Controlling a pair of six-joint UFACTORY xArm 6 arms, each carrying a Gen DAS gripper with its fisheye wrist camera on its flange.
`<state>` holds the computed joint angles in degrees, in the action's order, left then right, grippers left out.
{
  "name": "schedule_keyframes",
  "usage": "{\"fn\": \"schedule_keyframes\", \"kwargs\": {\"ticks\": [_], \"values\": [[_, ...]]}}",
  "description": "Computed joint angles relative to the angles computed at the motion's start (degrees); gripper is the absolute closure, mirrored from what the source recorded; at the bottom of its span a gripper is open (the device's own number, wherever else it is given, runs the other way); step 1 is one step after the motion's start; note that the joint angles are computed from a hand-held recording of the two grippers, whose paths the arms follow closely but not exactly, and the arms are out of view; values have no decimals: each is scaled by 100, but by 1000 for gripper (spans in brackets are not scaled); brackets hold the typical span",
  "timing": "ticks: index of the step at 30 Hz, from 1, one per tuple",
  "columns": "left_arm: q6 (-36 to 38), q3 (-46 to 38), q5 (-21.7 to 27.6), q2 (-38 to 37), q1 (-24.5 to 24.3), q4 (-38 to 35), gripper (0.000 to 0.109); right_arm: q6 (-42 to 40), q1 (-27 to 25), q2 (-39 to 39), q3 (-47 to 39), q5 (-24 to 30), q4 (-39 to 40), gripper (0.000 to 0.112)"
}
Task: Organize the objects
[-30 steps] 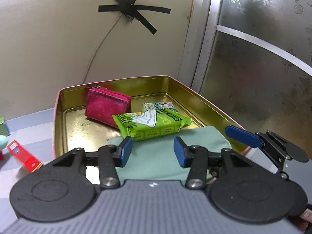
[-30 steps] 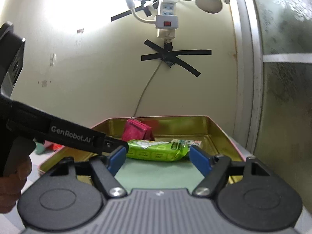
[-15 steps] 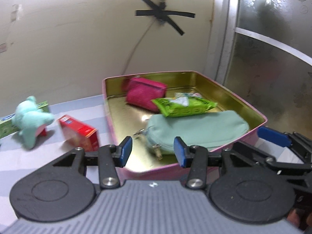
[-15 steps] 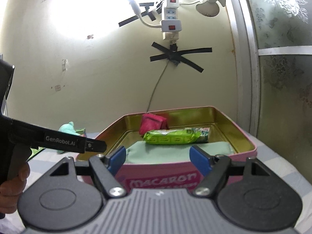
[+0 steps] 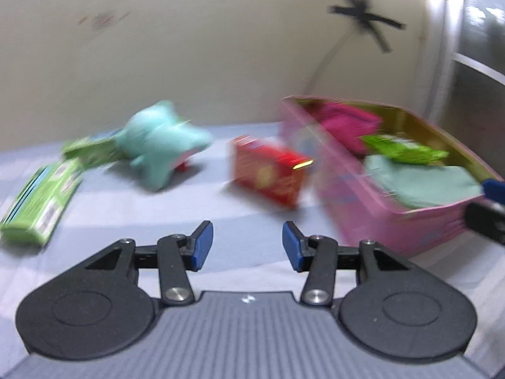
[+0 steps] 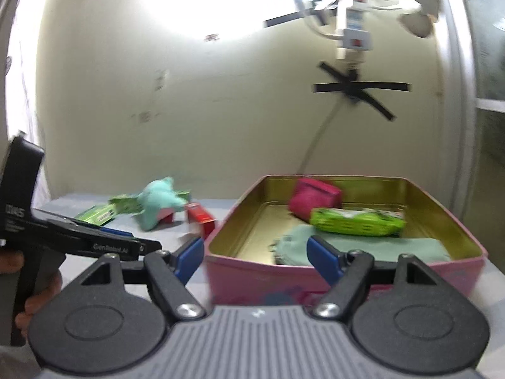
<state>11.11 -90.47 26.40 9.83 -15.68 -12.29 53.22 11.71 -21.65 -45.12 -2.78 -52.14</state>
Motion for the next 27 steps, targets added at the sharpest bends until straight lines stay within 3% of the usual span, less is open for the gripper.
{"fn": "schedule_keyframes", "kwargs": {"ticks": [3, 6, 8, 11, 16, 18, 19, 20, 22, 24, 27], "values": [[-380, 48, -52, 101, 302, 372, 58, -451, 458, 311, -322, 353, 376, 38], [-848, 7, -206, 263, 590, 845, 58, -2032, 902, 863, -726, 446, 1771, 38], [-909, 16, -327, 329, 723, 667, 57, -3203, 1125, 1394, -1342, 718, 2513, 40], [-442, 72, -381, 280, 796, -211, 56, -4668, 1237, 2495, -3023, 1861, 3379, 42], [-258, 227, -447, 114, 829, -556, 56, -5804, 1170, 4493, -6021, 3817, 4126, 51], [-145, 236, -447, 66, 877, -863, 56, -5945, 1216, 5221, -7219, 4923, 4105, 63], [-70, 232, -447, 55, 899, -1026, 56, -5803, 1268, 5470, -7630, 5373, 3968, 79], [-36, 233, -463, 40, 921, -1142, 56, -5857, 1266, 5582, -7803, 5583, 4035, 89], [15, 190, -496, 55, 955, -1306, 56, -6288, 1163, 5326, -7430, 5334, 4850, 90], [174, 200, -517, 28, 976, -1602, 56, -6609, 1051, 4685, -6481, 4900, 6049, 90], [629, 224, -529, -32, 986, -2272, 55, -7136, 918, 3843, -5448, 5006, 7848, 90]]}}
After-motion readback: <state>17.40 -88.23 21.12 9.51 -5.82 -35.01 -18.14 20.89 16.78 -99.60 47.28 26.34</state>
